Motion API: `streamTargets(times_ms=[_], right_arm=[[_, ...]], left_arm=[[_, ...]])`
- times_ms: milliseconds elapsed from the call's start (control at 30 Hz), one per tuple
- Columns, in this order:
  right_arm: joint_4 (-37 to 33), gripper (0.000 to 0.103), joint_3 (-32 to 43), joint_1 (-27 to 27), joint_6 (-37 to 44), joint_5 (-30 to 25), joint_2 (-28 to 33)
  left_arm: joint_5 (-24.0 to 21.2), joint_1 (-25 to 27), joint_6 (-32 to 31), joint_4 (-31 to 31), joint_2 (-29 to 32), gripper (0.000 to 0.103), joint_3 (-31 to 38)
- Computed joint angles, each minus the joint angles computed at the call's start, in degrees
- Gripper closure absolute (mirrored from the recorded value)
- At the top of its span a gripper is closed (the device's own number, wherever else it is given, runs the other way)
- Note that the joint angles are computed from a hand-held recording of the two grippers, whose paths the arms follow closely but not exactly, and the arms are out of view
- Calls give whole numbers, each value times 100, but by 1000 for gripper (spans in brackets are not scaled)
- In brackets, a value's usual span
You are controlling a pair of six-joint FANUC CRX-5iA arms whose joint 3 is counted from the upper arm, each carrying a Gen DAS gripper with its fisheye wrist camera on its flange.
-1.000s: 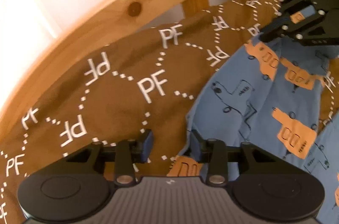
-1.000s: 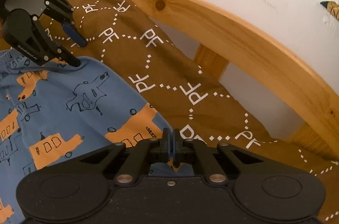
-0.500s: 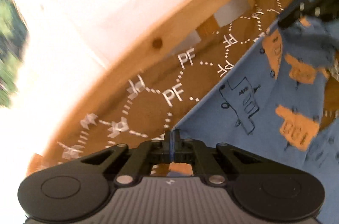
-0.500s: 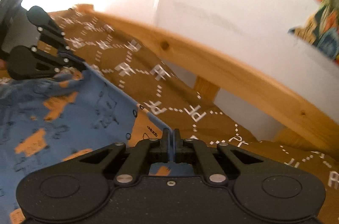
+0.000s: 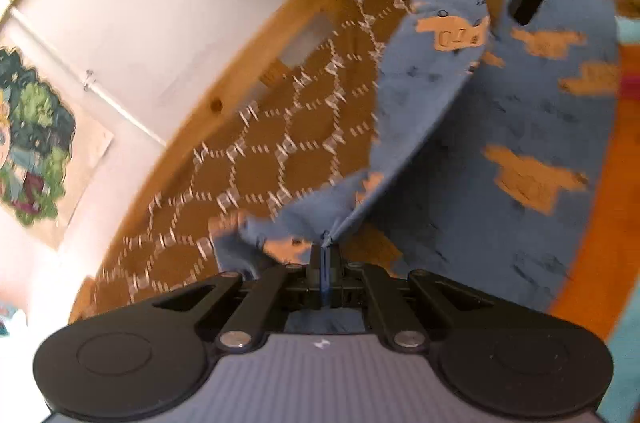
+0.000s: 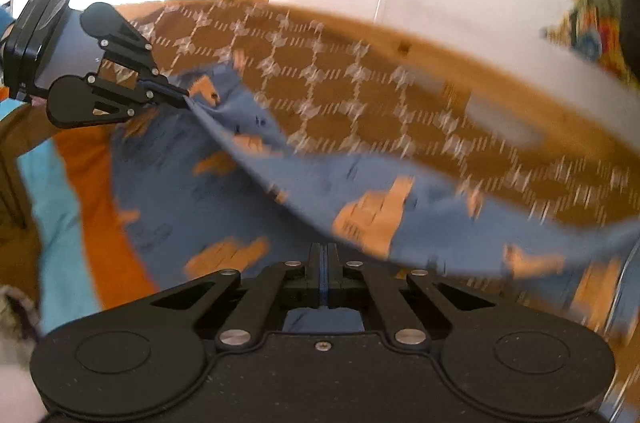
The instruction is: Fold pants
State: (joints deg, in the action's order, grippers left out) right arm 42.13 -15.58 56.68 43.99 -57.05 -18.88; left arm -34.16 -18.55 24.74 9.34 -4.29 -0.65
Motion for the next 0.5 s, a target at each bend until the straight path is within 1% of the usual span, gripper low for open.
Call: streamTargets(times_ms=[100,167,200,233,267,333,433,500], right_arm=[[-56,103,-244,246,-527,-137,-62],[-103,102,-244,282,-613,-252,61],[-43,98,-229,292,-529,-341,147],[84,88,-229,294,-383,-396,240],[273,82,-258,297,-317,-450,320],[505,78,-299,219,-99,-431,452],[541,77,-368,37,487,-160,597],[798,77,-498,-16,772,-22,698]], left_arm=[[69,-15,471,-303,-241,103,-372],[19,-60,784,-458,-297,103,-425],[-2,-85,957,-538,-293,103,-412],[12,-110,1121,-628,-281,103,-385],[17,-98,1186,-625,-277,103,-372],[-55,-87,1347,-598,-223,103,-290],[-209,-41,1293,-452,-94,103,-66],[-416,16,1307,-275,-4,103,154]])
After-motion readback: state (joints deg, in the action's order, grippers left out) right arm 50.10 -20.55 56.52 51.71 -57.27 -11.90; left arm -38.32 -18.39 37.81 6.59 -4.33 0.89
